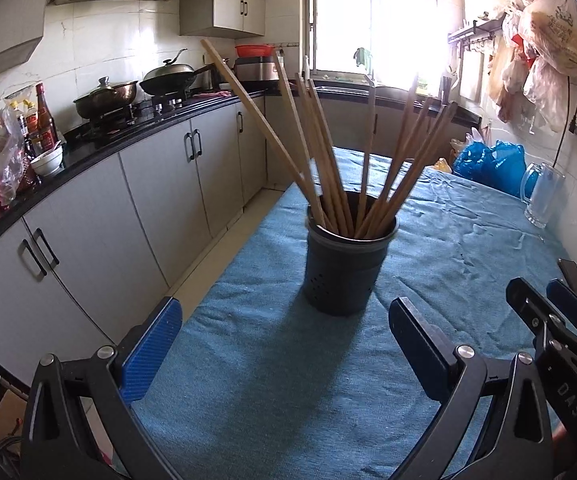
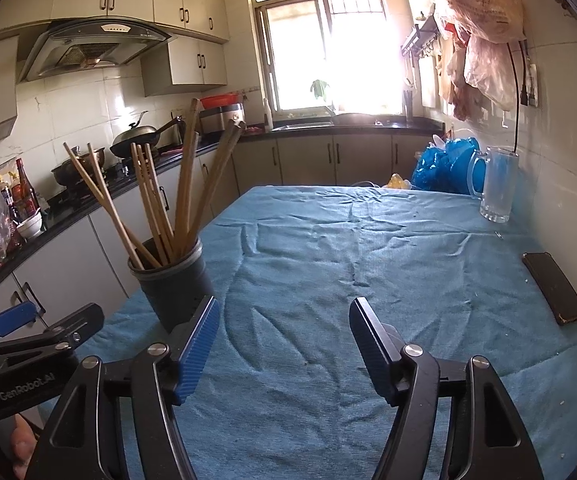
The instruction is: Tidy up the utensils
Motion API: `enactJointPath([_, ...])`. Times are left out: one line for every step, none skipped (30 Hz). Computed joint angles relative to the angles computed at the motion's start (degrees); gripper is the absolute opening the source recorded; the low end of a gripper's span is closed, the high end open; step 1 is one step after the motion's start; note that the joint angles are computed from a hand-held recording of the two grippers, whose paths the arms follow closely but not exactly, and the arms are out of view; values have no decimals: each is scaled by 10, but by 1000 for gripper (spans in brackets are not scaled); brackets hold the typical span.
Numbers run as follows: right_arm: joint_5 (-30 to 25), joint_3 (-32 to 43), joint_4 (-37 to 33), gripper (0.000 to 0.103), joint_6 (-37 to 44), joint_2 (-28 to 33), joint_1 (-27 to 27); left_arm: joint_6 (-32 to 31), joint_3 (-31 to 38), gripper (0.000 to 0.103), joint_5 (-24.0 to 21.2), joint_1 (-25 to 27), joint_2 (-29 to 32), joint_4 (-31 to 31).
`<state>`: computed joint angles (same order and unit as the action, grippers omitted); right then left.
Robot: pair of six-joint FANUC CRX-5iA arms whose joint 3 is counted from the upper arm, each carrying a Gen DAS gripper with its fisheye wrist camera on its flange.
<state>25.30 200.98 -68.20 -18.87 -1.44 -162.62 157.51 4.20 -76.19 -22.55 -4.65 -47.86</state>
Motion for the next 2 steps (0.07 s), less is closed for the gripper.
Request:
enactJointPath([4,-3,6,73,-7,-2,-4,-6,1,103,4,2,0,5])
enactJointPath([9,-6,10,73,-14,-4,-8,-17,3,103,10,6,1,14])
